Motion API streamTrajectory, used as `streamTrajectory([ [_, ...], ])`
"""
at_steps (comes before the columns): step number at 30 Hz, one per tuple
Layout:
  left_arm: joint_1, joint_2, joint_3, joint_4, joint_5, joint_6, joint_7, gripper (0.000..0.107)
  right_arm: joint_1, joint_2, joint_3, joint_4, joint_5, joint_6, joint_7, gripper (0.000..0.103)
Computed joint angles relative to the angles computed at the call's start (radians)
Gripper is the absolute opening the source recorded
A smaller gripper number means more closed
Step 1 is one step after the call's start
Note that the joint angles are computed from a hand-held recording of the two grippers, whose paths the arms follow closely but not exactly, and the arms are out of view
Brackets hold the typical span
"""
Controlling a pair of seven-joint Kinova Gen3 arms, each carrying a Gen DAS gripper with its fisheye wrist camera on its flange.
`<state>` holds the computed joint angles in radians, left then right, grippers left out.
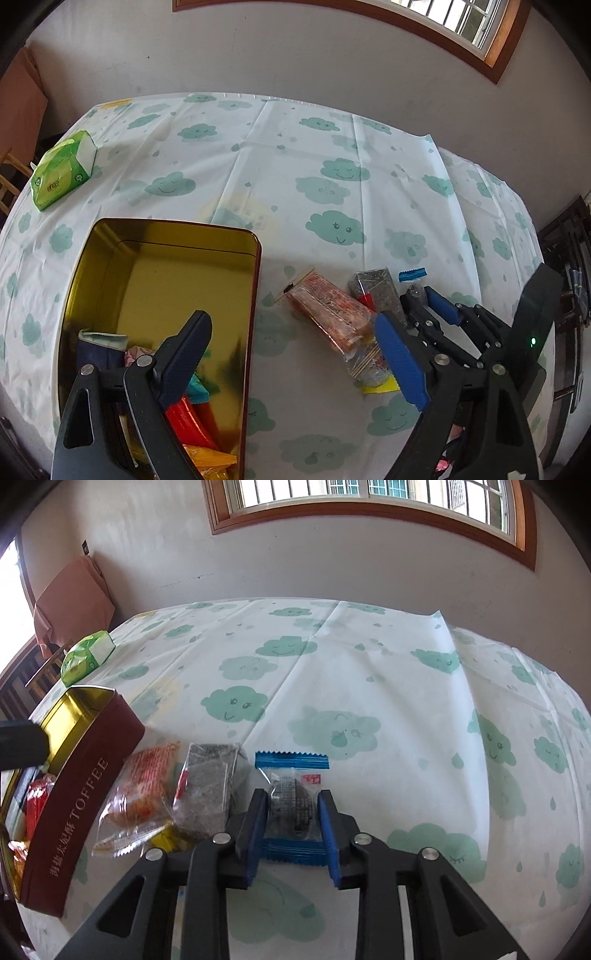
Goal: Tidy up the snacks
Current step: 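Grasp the blue-topped clear bag with the right tool while the left tool moves to the pile, then grasp the clear bag of orange sticks with the left tool and lift it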
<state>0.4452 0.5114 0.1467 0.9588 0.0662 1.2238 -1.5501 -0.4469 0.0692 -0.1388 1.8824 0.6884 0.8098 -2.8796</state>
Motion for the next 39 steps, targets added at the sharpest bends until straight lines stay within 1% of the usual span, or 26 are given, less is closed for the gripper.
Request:
streamTrajectory([
  [1, 0.003, 0.011, 0.001, -0.016, 0.003, 0.015, 0.01, 0.084, -0.008, -0.003, -0.004, 0.003, 0.01, 0.019, -0.012, 0.027],
  [6, 0.021, 0.077, 0.002, -0.115, 0.021, 0.117, 0.062, 0.07, -0.025, -0.068, -0.039, 0.074, 0.047, 0.093, -0.121, 0.027],
  [9, 0.031, 0.125, 0.002, -0.19, 0.037, 0.187, 0.101, 0.067, -0.019, -0.125, -0.071, 0.128, 0.041, 0.125, -0.184, 0.027],
  [11, 0.037, 0.15, -0.004, -0.227, 0.047, 0.216, 0.14, 0.065, -0.01, -0.16, -0.097, 0.159, 0.034, 0.143, -0.216, 0.027],
  [15, 0.046, 0.205, -0.012, -0.31, 0.062, 0.275, 0.217, 0.061, 0.005, -0.208, -0.151, 0.213, 0.044, 0.151, -0.288, 0.027],
  [18, 0.054, 0.233, -0.016, -0.348, 0.068, 0.301, 0.264, 0.056, 0.022, -0.219, -0.159, 0.223, 0.039, 0.134, -0.295, 0.027],
  [22, 0.073, 0.24, -0.027, -0.341, 0.053, 0.283, 0.295, 0.052, 0.041, -0.227, -0.162, 0.232, 0.031, 0.109, -0.291, 0.027],
  [23, 0.076, 0.238, -0.029, -0.332, 0.049, 0.273, 0.3, 0.049, 0.045, -0.232, -0.162, 0.237, 0.029, 0.1, -0.292, 0.027],
  [24, 0.079, 0.232, -0.032, -0.314, 0.044, 0.259, 0.305, 0.046, 0.05, -0.236, -0.165, 0.24, 0.027, 0.095, -0.292, 0.027],
  [27, 0.075, 0.207, -0.027, -0.257, 0.038, 0.214, 0.299, 0.043, 0.06, -0.236, -0.173, 0.241, 0.026, 0.092, -0.29, 0.027],
  [32, 0.064, 0.181, -0.016, -0.188, 0.03, 0.176, 0.265, 0.033, 0.067, -0.235, -0.178, 0.24, 0.024, 0.095, -0.286, 0.027],
  [36, 0.053, 0.17, -0.006, -0.147, 0.029, 0.168, 0.211, 0.034, 0.066, -0.231, -0.181, 0.235, 0.024, 0.104, -0.282, 0.027],
  [39, 0.063, 0.152, -0.011, -0.112, 0.013, 0.139, 0.195, 0.034, 0.063, -0.226, -0.181, 0.23, 0.025, 0.111, -0.281, 0.027],
])
